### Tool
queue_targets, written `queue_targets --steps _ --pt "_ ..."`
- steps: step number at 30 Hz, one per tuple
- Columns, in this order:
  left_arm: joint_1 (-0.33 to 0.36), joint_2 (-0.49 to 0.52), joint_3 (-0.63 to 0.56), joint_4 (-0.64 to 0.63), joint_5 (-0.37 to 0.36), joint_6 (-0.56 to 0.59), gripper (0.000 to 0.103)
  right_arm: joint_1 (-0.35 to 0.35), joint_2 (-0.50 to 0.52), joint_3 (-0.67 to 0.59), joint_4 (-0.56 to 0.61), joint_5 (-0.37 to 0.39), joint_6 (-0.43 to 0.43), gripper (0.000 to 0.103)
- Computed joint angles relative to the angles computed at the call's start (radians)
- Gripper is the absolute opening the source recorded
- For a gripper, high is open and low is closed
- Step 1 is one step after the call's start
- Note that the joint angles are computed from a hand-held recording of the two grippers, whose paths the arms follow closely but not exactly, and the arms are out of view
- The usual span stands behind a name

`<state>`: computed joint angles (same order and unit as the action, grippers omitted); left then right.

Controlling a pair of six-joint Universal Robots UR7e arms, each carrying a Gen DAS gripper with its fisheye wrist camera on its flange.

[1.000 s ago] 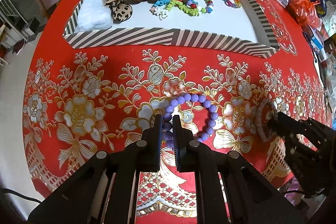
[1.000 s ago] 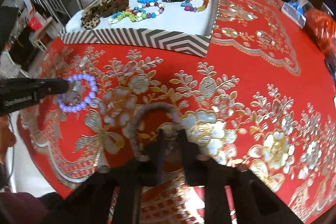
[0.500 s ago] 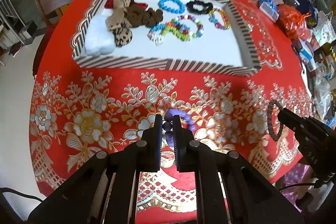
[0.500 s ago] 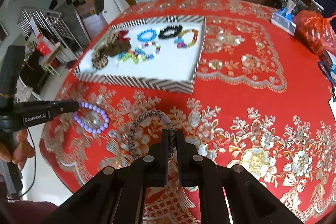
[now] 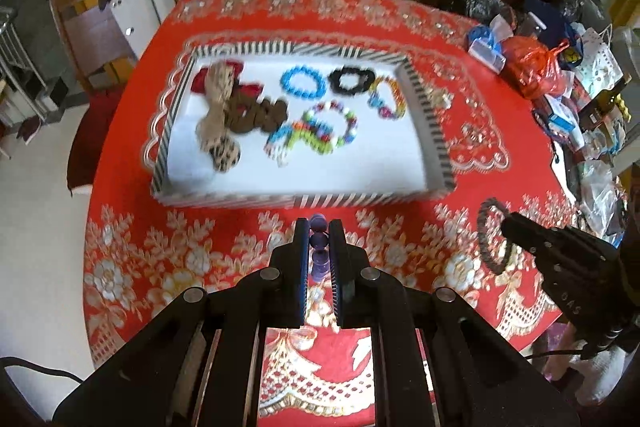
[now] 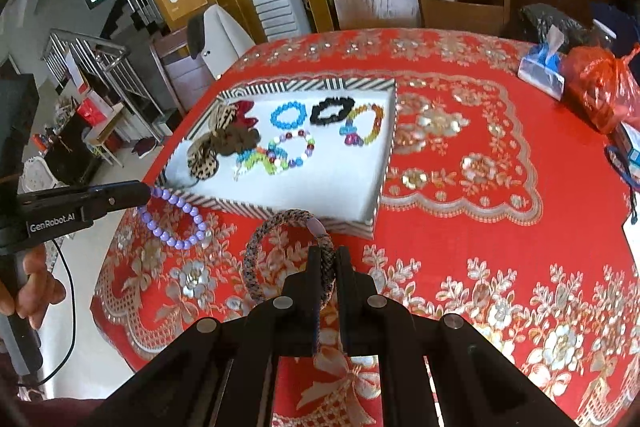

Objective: Organize jewelry
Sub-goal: 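Lower the purple bracelet into the tray with left while right lowers the gray bracelet there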

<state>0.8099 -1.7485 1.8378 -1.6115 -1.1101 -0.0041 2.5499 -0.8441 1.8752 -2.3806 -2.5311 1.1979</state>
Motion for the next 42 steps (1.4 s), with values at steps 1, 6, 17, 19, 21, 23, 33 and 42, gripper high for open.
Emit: queue_targets --steps 1,6,17,19,21,23,33,42 --pt "-0.006 0.003 -0.002 -0.006 -0.002 0.003 0.008 -0.003 -0.001 -0.002 -0.002 -0.003 -0.006 0.006" --pt "-0.038 0.025 -0.002 -0.042 -0.012 0.026 0.008 -0.019 -0.01 -0.004 -0.014 -0.018 -0.031 0.006" --pt "-0.063 0.099 -0.004 -0.101 -0.032 0.076 0.008 -0.063 -0.042 0.016 -0.047 -0.039 -0.053 0.006" --pt "-0.065 0.112 -0.005 -0.111 -0.036 0.083 0.008 -0.071 -0.048 0.022 -0.057 -0.043 -0.059 0.006" --pt "-0.067 0.126 -0.008 -0.116 -0.044 0.088 0.008 -0.079 -0.053 0.024 -0.059 -0.046 -0.063 0.006" --pt "-0.07 0.137 -0.011 -0.12 -0.052 0.092 0.008 -0.088 -0.057 0.026 -0.062 -0.048 -0.067 0.006" --pt "-0.068 0.187 -0.006 -0.145 -0.073 0.104 0.008 -0.14 -0.071 0.037 -0.103 -0.028 -0.115 0.006" --pt "0.006 0.246 0.001 -0.151 -0.076 0.076 0.008 -0.205 -0.041 0.01 -0.163 0.028 -0.225 0.006"
